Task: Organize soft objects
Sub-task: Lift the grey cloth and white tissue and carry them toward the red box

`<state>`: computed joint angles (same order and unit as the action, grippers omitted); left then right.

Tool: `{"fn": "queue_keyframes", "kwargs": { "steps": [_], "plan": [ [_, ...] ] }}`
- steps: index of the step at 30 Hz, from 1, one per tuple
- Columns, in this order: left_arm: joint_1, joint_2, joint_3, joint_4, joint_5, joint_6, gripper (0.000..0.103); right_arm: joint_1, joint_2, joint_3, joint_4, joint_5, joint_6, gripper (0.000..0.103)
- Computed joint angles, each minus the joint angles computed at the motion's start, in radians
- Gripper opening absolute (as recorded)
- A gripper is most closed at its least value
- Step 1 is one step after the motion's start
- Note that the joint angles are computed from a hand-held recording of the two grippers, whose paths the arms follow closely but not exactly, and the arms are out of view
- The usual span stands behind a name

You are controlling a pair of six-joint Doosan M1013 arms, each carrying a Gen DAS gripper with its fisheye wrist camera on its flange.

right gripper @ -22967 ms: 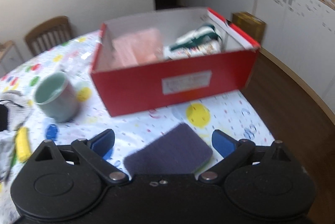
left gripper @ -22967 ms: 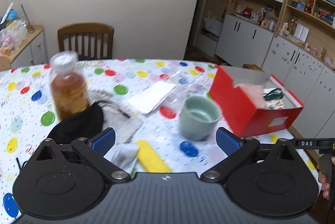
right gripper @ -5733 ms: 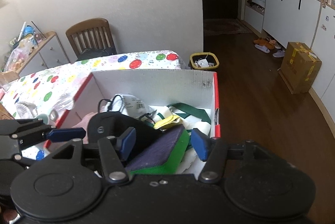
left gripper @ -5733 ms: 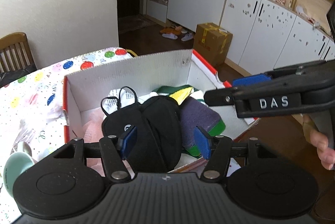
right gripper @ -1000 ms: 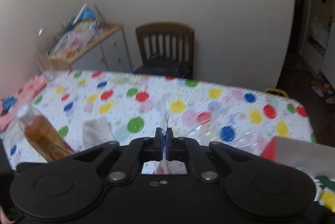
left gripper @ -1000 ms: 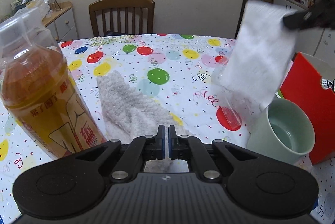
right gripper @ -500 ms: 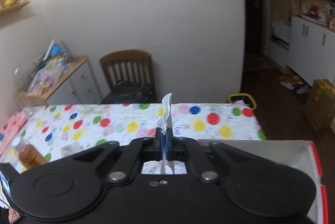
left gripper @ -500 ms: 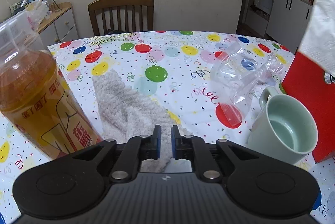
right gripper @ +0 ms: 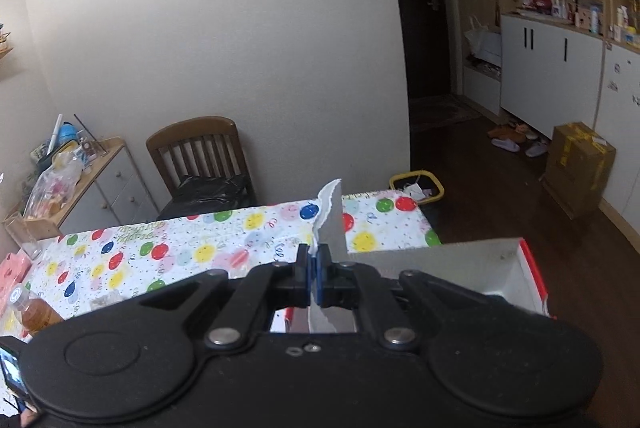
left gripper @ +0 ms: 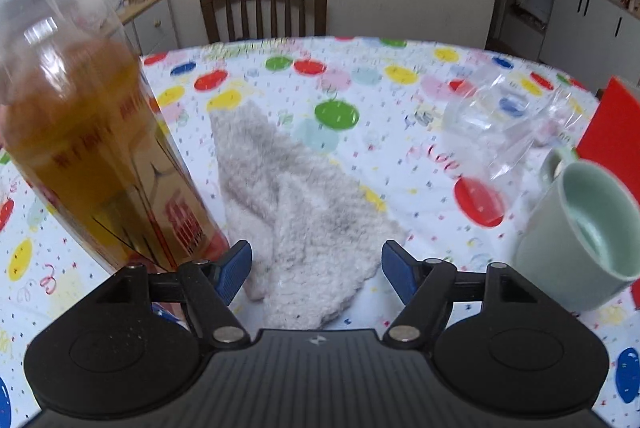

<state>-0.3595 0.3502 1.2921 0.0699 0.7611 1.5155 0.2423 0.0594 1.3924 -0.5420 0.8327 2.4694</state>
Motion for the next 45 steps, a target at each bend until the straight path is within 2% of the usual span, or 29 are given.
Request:
{"fn": "queue_keyframes", "kwargs": {
  "steps": [4,7,9,13,25,33,39,45],
  "plan": [
    [-0.005,0.015,-0.007,0.022,0.028,-0.018,0.068,0.006,-0.001,0.006,-0.003,0.006,0.015,0.002],
    [-0.008,0.016,-0.003,0.049,0.023,-0.042,0.053,0.008,0.0,0.006,-0.005,0.007,0.023,0.002],
    [-0.008,0.016,-0.002,0.061,0.021,-0.06,0.037,0.008,-0.002,0.009,-0.004,0.011,0.026,0.002],
    [0.0,0.013,-0.001,0.047,0.013,-0.063,0.017,0.007,-0.001,0.01,0.006,0.017,0.022,0.002],
    [0.022,-0.02,0.015,-0.059,-0.03,0.008,0.013,0.005,-0.002,0.005,0.021,-0.002,-0.002,0.002],
    [0.025,-0.061,0.016,-0.188,-0.057,0.098,0.013,-0.003,-0.029,0.033,0.022,-0.035,0.001,0.002],
    [0.016,-0.094,0.004,-0.248,-0.075,0.14,0.013,-0.02,-0.065,0.065,0.024,-0.08,-0.003,0.002],
    [-0.019,-0.118,-0.023,-0.31,-0.083,0.197,0.013,-0.062,-0.109,0.113,0.056,-0.136,-0.017,0.002]
  ]
}}
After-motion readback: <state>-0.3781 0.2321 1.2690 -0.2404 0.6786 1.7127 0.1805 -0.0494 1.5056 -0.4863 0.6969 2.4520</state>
